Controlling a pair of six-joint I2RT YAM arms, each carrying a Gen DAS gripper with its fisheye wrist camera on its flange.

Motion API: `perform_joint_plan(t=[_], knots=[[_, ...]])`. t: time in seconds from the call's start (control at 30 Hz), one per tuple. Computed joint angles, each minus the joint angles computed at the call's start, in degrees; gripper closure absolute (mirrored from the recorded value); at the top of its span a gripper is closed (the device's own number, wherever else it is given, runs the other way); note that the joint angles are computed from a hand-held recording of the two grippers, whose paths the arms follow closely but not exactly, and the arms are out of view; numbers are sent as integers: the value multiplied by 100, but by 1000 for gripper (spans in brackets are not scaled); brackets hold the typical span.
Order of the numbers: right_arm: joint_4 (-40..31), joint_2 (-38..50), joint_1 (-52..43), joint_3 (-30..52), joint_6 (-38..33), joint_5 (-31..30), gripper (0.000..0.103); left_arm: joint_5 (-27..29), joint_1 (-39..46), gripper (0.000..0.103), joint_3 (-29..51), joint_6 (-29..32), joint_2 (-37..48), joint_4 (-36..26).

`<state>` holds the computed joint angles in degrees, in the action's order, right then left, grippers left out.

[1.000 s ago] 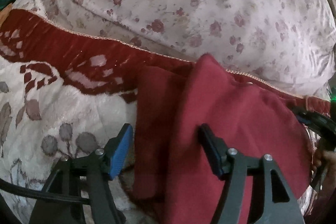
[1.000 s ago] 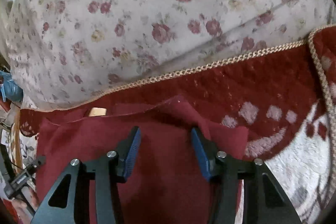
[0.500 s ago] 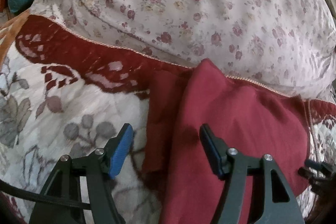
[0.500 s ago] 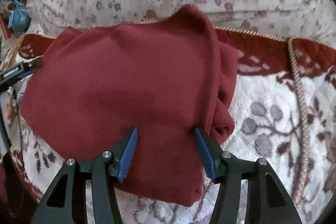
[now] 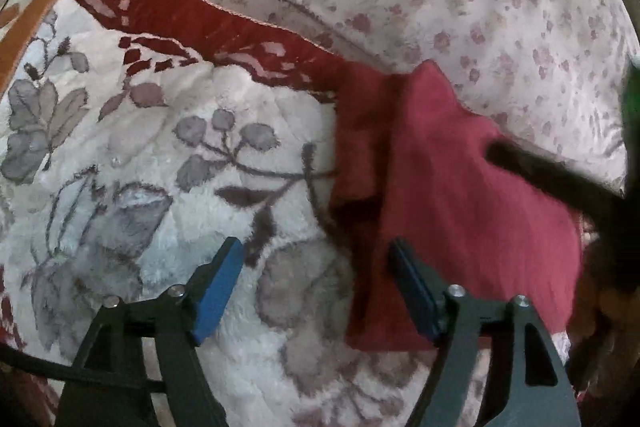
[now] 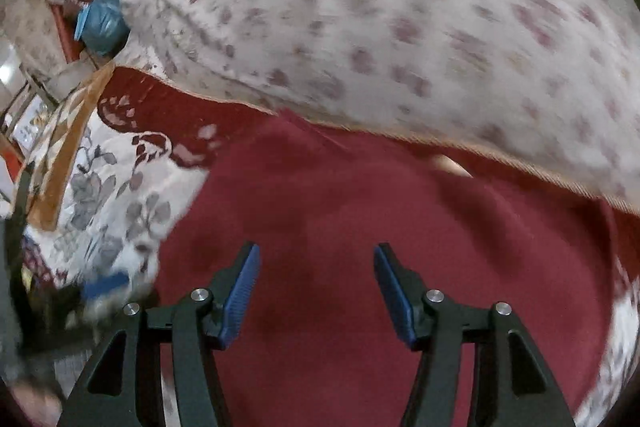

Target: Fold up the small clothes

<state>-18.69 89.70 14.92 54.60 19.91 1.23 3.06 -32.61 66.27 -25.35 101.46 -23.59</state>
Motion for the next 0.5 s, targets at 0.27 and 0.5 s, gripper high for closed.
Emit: perform_joint_plan(t=[0.27, 0.5], knots=[[-599, 2796, 256, 2764, 2, 398, 39, 314, 187, 20, 362, 297, 397, 28], [-1006, 2852, 183, 3123, 146, 283, 38, 415, 236, 19, 354, 318, 393, 25]])
